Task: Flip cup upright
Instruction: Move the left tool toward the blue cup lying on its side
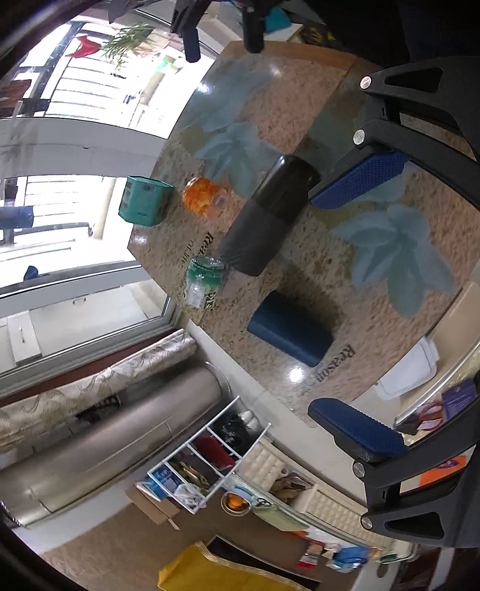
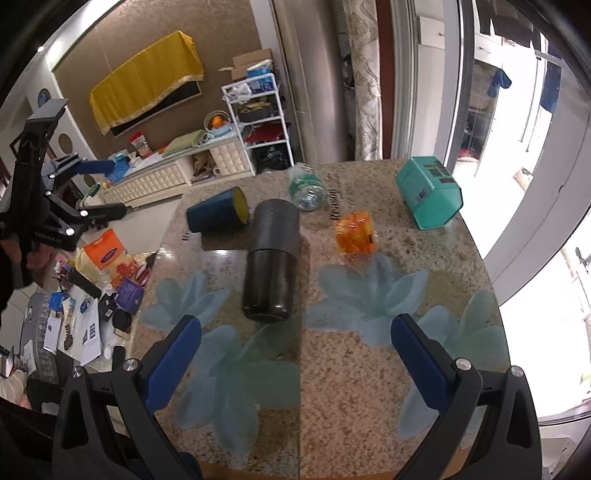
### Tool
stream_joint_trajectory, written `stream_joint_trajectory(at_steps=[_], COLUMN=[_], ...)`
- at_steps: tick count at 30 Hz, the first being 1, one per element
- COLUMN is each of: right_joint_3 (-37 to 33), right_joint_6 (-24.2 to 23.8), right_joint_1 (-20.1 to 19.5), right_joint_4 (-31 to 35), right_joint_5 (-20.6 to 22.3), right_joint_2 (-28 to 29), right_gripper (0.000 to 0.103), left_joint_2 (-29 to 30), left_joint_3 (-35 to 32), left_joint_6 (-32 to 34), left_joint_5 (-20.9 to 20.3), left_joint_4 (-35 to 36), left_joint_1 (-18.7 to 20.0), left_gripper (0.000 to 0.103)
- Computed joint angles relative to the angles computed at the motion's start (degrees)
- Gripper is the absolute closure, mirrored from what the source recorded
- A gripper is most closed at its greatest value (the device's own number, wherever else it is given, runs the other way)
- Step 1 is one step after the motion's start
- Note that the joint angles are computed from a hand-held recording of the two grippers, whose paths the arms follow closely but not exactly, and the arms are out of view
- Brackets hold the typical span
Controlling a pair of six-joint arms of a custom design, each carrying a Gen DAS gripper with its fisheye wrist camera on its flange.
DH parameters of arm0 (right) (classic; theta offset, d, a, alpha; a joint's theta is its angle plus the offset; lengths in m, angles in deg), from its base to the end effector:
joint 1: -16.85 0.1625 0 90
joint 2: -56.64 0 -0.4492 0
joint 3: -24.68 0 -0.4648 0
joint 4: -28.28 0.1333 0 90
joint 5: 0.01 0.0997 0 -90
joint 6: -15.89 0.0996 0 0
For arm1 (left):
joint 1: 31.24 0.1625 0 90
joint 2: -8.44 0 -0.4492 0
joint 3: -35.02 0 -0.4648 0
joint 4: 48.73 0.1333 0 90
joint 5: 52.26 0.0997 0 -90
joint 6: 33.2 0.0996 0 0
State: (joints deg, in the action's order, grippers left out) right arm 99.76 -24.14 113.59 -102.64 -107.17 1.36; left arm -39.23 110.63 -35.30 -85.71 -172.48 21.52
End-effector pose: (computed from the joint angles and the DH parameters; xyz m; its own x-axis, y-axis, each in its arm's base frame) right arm 0.1995 -0.8026 0.3214 -0.6657 -0.6009 0.4425 -0.7022 0.7051 -0.0989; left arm -0.3227 -0.7821 0.2323 -0.5117 0.2371 -0.8258 0.5837 0.8012 -0.1316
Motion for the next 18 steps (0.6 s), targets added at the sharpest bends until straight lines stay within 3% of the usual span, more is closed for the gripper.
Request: stream_joint_trajectory(at_steps=[3,7,12,18], right_joint_3=[-1.81,-3.99,-6.40,-10.41], right_joint_6=[0.75,1.46,1.37,2.41], right_joint_1=[-0.42,-0.73,-0.91,-1.50], right_joint_4=[1.65,4.54,7.70,12.29], right_joint_5=[-0.96,-1.83,-3.99,-5.47], right_joint_2=[1.09,2.40,3.89,6.21], right_gripper=[0.000,0.000,0.000,0.000], left_joint_2=[1.35,2.85,6.60,10.53], left_joint_3=[-3.00,-6.45,-11.49,-18.32], left_joint_6=[1.13,4.10,6.47,4.66], left_joint_5=[-1.46,-7.32,-6.19,-10.49], left_joint_4=[1.80,2.32,7.06,14.19], left_joint_1=[1.72,4.39,6.76,9.93], left_gripper=[0.000,0.000,0.000,0.000])
